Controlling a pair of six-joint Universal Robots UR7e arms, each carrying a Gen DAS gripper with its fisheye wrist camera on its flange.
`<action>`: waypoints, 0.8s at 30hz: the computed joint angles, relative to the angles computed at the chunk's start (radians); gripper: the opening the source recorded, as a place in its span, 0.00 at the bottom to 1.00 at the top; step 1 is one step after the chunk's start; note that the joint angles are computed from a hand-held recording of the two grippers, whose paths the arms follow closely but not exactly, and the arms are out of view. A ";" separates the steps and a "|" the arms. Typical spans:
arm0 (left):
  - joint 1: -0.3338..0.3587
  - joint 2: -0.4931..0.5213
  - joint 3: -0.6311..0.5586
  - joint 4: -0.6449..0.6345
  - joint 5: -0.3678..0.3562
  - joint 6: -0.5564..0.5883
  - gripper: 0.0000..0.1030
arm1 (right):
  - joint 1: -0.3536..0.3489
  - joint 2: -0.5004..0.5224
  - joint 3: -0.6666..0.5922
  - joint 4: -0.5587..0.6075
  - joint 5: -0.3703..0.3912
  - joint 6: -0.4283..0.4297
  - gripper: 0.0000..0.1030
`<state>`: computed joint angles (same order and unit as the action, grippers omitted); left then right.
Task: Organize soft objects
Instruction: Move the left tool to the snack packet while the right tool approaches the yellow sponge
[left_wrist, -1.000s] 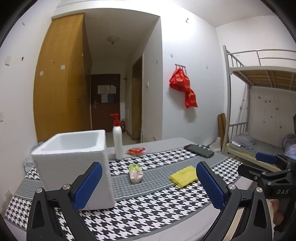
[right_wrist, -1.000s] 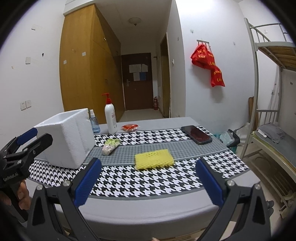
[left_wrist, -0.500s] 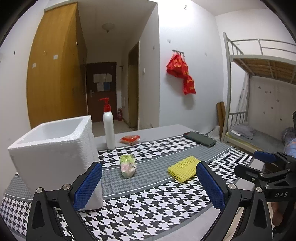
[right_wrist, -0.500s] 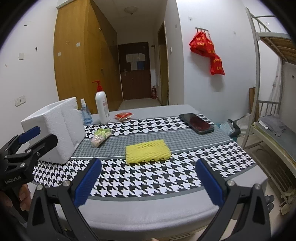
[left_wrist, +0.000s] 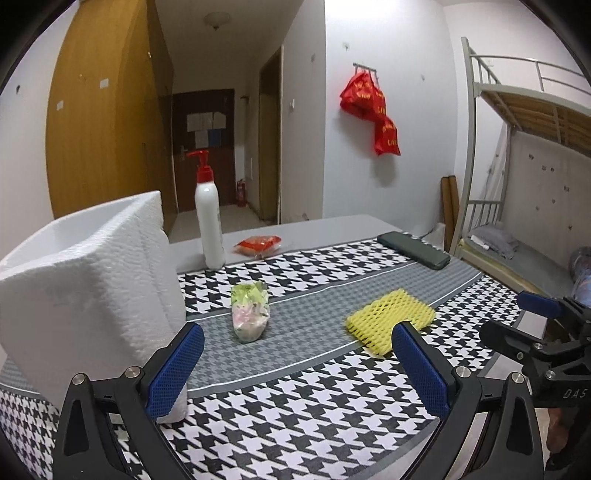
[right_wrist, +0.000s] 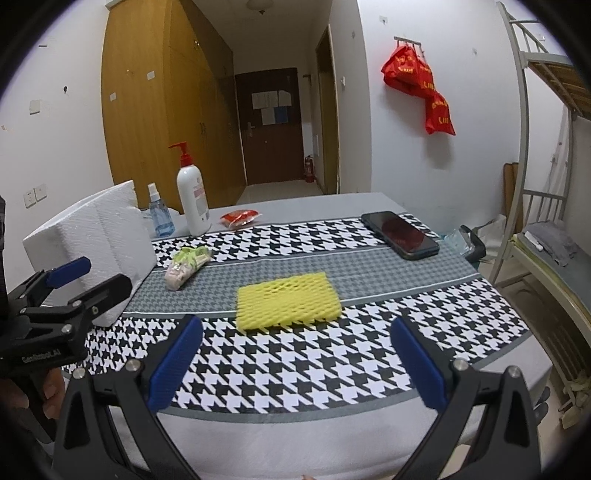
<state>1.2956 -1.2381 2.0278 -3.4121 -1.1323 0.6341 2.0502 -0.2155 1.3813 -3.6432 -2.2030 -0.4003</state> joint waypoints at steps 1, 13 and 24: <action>0.001 0.006 -0.007 0.005 0.003 -0.002 0.99 | -0.004 0.000 -0.002 0.006 0.003 0.005 0.99; 0.005 0.092 -0.114 0.048 0.082 -0.030 0.99 | -0.036 0.012 -0.064 0.110 0.021 0.020 0.99; 0.001 0.159 -0.185 0.074 0.145 -0.019 0.99 | -0.048 0.027 -0.126 0.207 0.041 0.017 0.99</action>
